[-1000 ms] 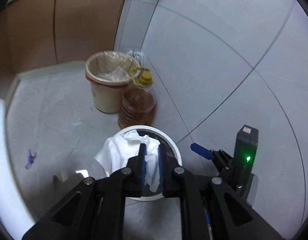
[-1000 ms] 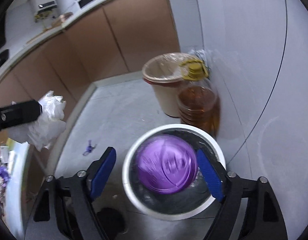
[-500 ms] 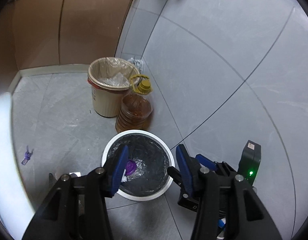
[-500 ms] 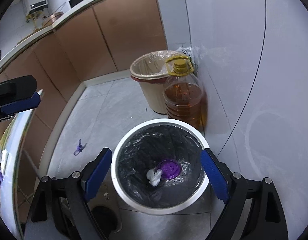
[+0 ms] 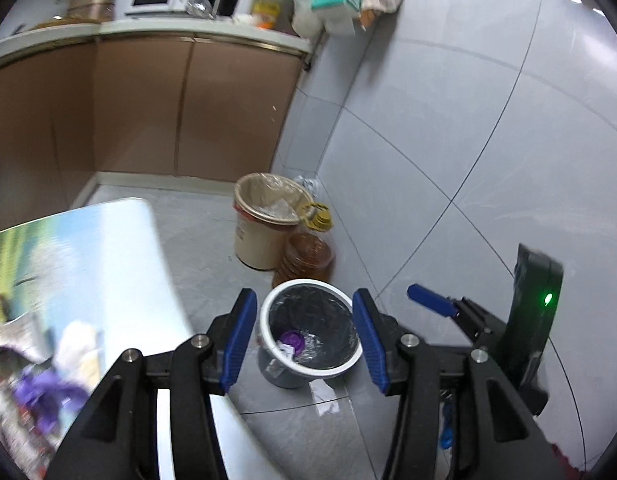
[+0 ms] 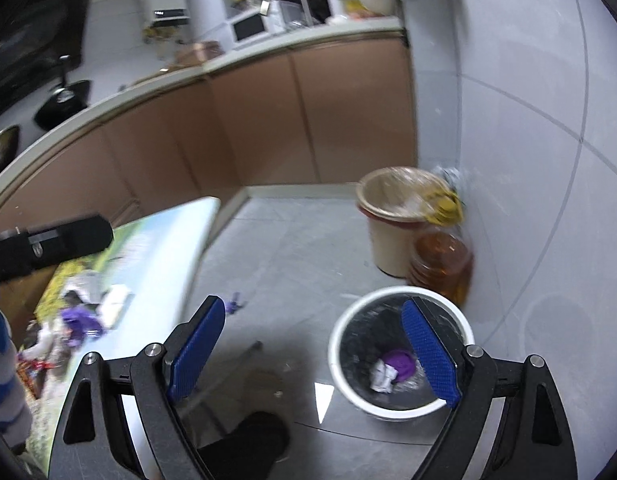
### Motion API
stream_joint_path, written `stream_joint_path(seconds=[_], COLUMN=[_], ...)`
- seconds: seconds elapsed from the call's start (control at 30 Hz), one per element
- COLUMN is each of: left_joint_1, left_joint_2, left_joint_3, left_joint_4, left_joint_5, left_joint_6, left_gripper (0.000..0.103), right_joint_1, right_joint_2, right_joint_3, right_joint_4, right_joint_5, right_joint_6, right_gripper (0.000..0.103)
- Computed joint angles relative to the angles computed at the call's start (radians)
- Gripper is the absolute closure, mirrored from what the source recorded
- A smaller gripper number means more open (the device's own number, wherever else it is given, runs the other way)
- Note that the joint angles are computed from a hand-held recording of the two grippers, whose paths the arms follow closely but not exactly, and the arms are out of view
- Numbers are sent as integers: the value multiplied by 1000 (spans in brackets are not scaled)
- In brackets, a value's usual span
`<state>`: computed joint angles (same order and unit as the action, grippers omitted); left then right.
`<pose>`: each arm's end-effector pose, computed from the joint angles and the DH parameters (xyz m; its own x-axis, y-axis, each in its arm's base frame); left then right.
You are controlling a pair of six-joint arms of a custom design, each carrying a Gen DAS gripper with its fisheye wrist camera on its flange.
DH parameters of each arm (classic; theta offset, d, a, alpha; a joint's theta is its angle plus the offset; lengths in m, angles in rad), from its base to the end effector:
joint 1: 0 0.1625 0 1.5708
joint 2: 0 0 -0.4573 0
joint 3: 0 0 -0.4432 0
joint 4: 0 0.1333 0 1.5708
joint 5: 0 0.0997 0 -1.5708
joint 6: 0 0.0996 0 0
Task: Collect trash
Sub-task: 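Return both tools to the table and grasp the red snack wrapper with the left gripper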
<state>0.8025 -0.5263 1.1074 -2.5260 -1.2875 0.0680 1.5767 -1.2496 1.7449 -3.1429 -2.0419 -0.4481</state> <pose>-0.5051 -0.7546 0.0963 -0.7157 0.6379 -0.2844 0.6971 0.6275 -0.3469 0.0920 -0.6592 0.4315 -0.8040 0.1500 0.5754 -0.3896 0.5982 -0.7003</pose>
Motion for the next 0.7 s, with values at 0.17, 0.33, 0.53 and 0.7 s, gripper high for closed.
stream_joint_path(seconds=[0.17,0.33,0.53,0.7], left_joint_1=[2,13,46,73], left_joint_2=[-147,-275,-391,-480], left_joint_3=[193,337,456,559], left_joint_4=[-118,-185,-244,-302], left_joint_5=[78,155,259,337], left_joint_6=[12,15,10,26], left_gripper=[55,55,55,55], right_joint_1=[74,143,190,214], right_joint_2=[-6,10,51,91], right_joint_3=[29,31,17,3], right_joint_4=[1,34,73,113], right_joint_5=[8,27,49,50], right_joint_6=[-26,-46,-52,-39], right_gripper=[14,14,19,21])
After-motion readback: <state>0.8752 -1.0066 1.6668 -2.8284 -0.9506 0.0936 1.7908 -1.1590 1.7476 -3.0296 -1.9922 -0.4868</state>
